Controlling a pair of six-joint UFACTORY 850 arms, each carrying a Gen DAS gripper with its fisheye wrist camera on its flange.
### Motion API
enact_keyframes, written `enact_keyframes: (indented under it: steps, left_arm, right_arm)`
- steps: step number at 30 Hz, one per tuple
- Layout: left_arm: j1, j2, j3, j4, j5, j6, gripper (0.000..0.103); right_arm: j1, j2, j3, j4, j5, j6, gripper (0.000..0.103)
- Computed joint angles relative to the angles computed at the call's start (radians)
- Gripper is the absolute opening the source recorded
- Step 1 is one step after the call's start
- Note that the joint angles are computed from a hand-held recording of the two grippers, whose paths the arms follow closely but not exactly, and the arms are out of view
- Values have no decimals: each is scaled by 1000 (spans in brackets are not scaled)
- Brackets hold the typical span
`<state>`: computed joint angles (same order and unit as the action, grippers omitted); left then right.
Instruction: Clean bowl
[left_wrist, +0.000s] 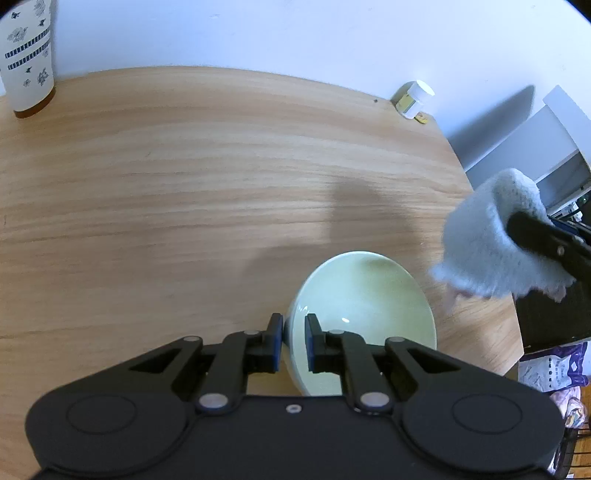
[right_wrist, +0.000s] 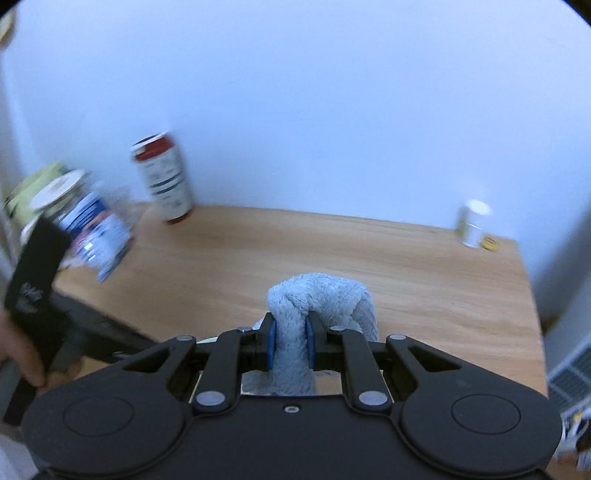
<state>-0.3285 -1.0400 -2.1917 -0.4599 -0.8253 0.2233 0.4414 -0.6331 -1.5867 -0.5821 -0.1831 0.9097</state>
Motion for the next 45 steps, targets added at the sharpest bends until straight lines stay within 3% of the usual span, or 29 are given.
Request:
enact_keyframes:
  steps: [2, 7, 10, 12, 15, 17, 18, 20, 22, 25, 27, 31, 34, 41, 45]
  left_arm:
    - [1, -1, -3, 1, -4, -6, 11]
    - [-4, -9, -20, 22, -12, -30, 11]
    - [-8, -15, -30, 36, -12, -47, 11]
    - [-10, -17, -36, 45, -16, -62, 11]
    - [-10, -17, -38, 24, -17, -59, 24]
    - [-16, -8, -28, 38, -3, -62, 39]
    - [-20, -4, -26, 53, 3, -66, 40]
    - [-28, 2, -20, 78, 13, -78, 51]
    - [-33, 8, -13, 95, 19, -92, 53]
    - [-41, 16, -3, 120, 29, -114, 68]
    - [-46, 20, 1, 139, 25, -148, 80]
    - [-49, 41, 36, 103, 39, -145, 85]
    - [-64, 62, 65, 149, 63, -197, 103]
    - [-88, 130, 171, 146, 124, -205, 103]
    - [-108, 179, 239, 175, 158, -251, 103]
  right_arm:
    - [-11, 4, 22, -72, -8, 97, 18]
    - [-42, -27, 44, 0, -43, 88, 18]
    - [-50, -57, 53, -86, -69, 194, 18]
    - [-58, -77, 47, -50, -84, 188, 18]
    - [-70, -99, 42, -8, -77, 176, 18]
    - [-73, -110, 33, 27, -75, 143, 18]
    - [-76, -114, 29, 63, -72, 109, 19]
    - [-78, -118, 24, 101, -72, 70, 22]
    - [-80, -115, 29, 127, -63, 37, 24]
    - [-81, -110, 39, 145, -53, 2, 38]
    - [-82, -105, 50, 189, -45, -46, 56]
    - [-77, -101, 53, 184, -58, -50, 72]
    - [-73, -83, 74, 176, -43, -62, 82]
    - [-75, -36, 127, 193, -16, -106, 103]
    - [-72, -9, 156, 123, -32, -51, 103]
